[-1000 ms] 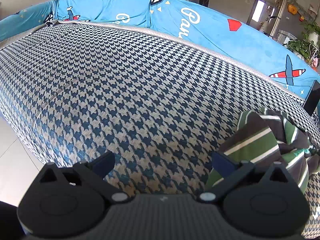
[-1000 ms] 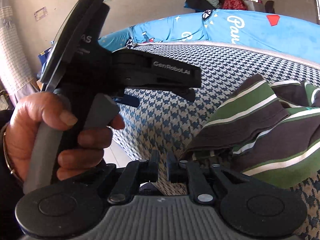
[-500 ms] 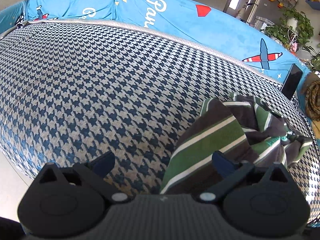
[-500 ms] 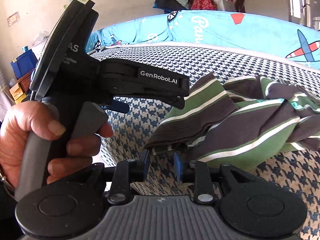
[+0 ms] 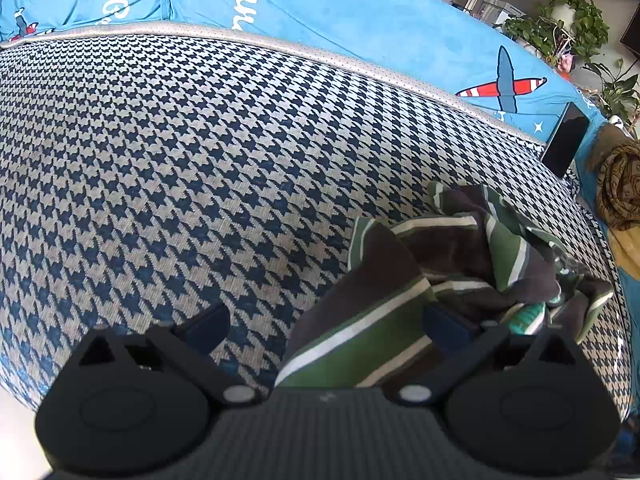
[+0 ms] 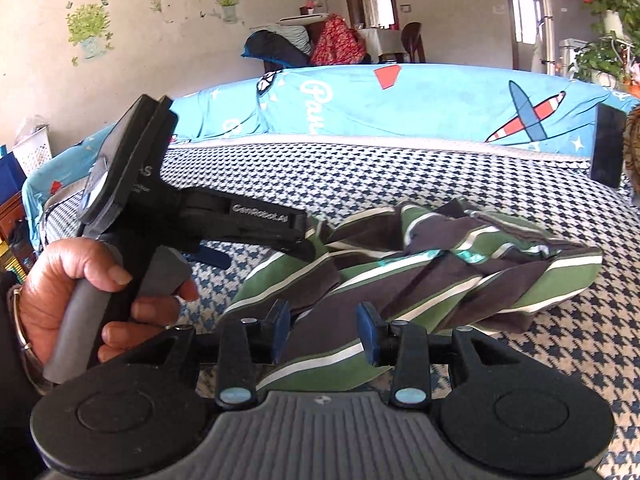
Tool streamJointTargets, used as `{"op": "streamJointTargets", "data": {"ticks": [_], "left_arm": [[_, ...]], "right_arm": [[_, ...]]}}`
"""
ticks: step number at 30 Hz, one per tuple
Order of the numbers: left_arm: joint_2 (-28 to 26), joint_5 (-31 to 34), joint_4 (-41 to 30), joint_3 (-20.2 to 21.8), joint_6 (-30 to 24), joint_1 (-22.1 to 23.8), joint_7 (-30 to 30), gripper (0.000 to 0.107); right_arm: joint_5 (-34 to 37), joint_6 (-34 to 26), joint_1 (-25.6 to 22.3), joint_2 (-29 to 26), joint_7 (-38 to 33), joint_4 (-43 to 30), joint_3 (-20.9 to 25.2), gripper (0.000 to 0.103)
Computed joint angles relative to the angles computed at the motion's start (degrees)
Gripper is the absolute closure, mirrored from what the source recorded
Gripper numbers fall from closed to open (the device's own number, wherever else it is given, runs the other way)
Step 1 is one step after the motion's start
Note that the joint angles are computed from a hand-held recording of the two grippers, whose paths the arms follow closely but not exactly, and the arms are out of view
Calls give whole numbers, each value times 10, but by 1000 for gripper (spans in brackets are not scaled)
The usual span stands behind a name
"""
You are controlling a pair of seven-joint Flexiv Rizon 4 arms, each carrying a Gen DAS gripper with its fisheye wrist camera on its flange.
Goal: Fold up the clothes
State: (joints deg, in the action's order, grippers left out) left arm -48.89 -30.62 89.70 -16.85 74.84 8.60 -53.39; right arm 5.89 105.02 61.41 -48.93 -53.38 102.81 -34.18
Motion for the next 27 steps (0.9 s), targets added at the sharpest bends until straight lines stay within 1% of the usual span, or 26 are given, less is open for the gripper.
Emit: {"op": "streamJointTargets", "data": {"ticks": [3, 6, 9, 12, 15, 18, 19, 20, 25, 27], "left_arm": [[-15, 8, -28, 16, -39, -12, -11, 4], [-28, 14, -48, 26, -61, -21, -15, 4], [-39, 30, -64, 46, -68, -38, -25, 4], [-49, 47, -73, 52, -56, -47, -20, 4], [-57, 57, -87, 47, -58, -49, -10, 4], [-66, 63, -102, 46, -63, -52, -3, 4], [-68, 64, -106, 45, -64, -53, 1, 4], [-70, 66, -109, 43, -65, -53, 6, 4], [-87, 78, -131, 40, -62, -59, 35, 4], [-92, 82, -139, 46, -58, -66, 35, 4]], "right_arm": [[14, -4, -4, -5, 17, -6, -18, 66], [16, -11, 0, -14, 27, -11, -48, 66], [2, -19, -7, -22, 28, -24, -61, 66], [-19, -24, -19, -35, 21, -42, -67, 66], [-47, -38, -54, -39, 12, -71, -44, 65], [-76, -54, -92, -38, 9, -97, -7, 64], [-85, -58, -101, -39, 9, -103, 2, 60], [-93, -63, -106, -42, 11, -108, 5, 58], [-134, -85, -139, -50, 18, -135, 33, 58], [-151, -97, -146, -55, 22, -143, 36, 58]]}}
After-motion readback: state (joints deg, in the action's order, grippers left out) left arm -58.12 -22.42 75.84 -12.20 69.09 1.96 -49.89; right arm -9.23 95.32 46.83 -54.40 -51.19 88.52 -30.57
